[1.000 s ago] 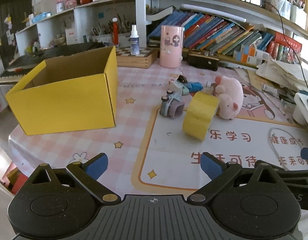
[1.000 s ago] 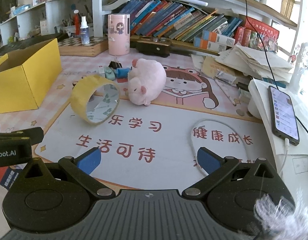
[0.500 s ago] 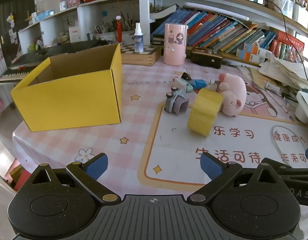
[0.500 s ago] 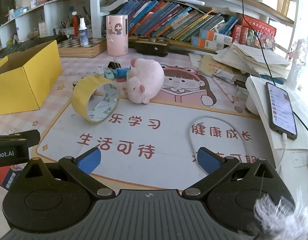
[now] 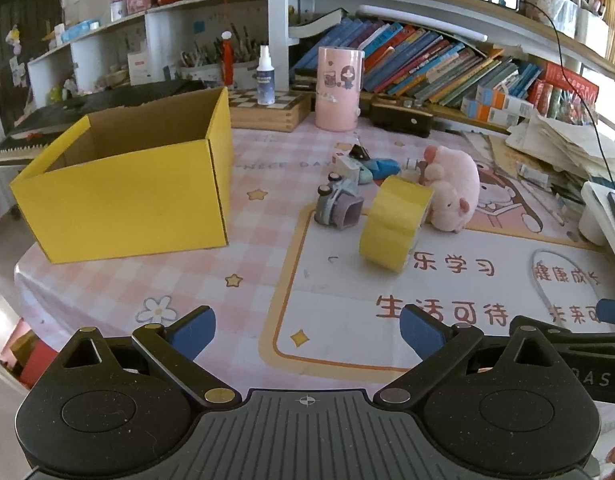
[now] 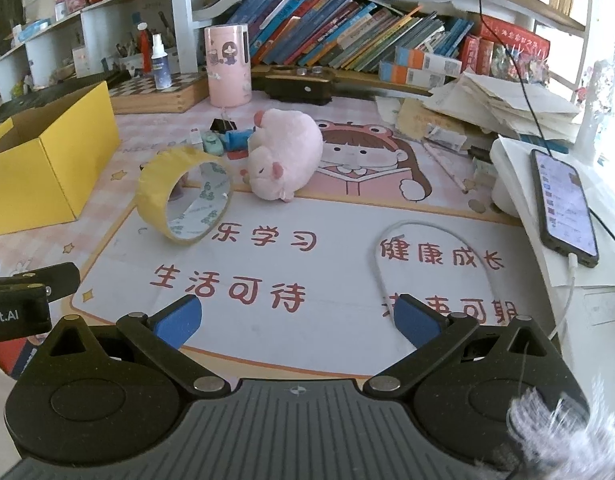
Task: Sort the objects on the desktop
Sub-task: 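Move both tools toward the yellow tape roll and pink plush pig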
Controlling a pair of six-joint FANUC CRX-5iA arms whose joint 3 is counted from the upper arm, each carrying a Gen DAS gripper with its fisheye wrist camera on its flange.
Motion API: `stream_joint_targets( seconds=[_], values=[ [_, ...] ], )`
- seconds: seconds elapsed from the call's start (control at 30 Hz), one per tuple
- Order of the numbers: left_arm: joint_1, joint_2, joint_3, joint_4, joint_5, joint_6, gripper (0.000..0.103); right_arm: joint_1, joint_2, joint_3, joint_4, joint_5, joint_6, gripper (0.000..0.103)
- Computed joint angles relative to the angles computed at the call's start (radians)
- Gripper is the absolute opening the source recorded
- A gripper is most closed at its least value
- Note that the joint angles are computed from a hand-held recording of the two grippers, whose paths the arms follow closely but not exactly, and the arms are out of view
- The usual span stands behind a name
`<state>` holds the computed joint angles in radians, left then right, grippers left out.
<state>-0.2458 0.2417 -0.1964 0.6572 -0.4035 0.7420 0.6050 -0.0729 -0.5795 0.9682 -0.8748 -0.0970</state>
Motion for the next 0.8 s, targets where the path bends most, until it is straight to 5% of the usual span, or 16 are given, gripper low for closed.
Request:
stream_joint_targets(
  seconds=[0.2, 0.4, 0.8],
  values=[
    [-0.014, 0.004, -0.001, 0.031, 0.006, -0.023, 0.1, -0.026, 0.001, 0.001, -0.006, 0.028, 0.034, 0.103],
    [-0.025, 0.018, 0.044, -0.094, 0.003, 0.088, 0.1, -0.056, -0.004, -0.01, 0.016, 0.059, 0.056, 0.103],
    [-0.055, 0.037, 0.08, -0.151, 0.017, 0.208, 0.1, -0.159, -0.005, -0.019, 0.053, 0.178, 0.14, 0.103]
  ],
)
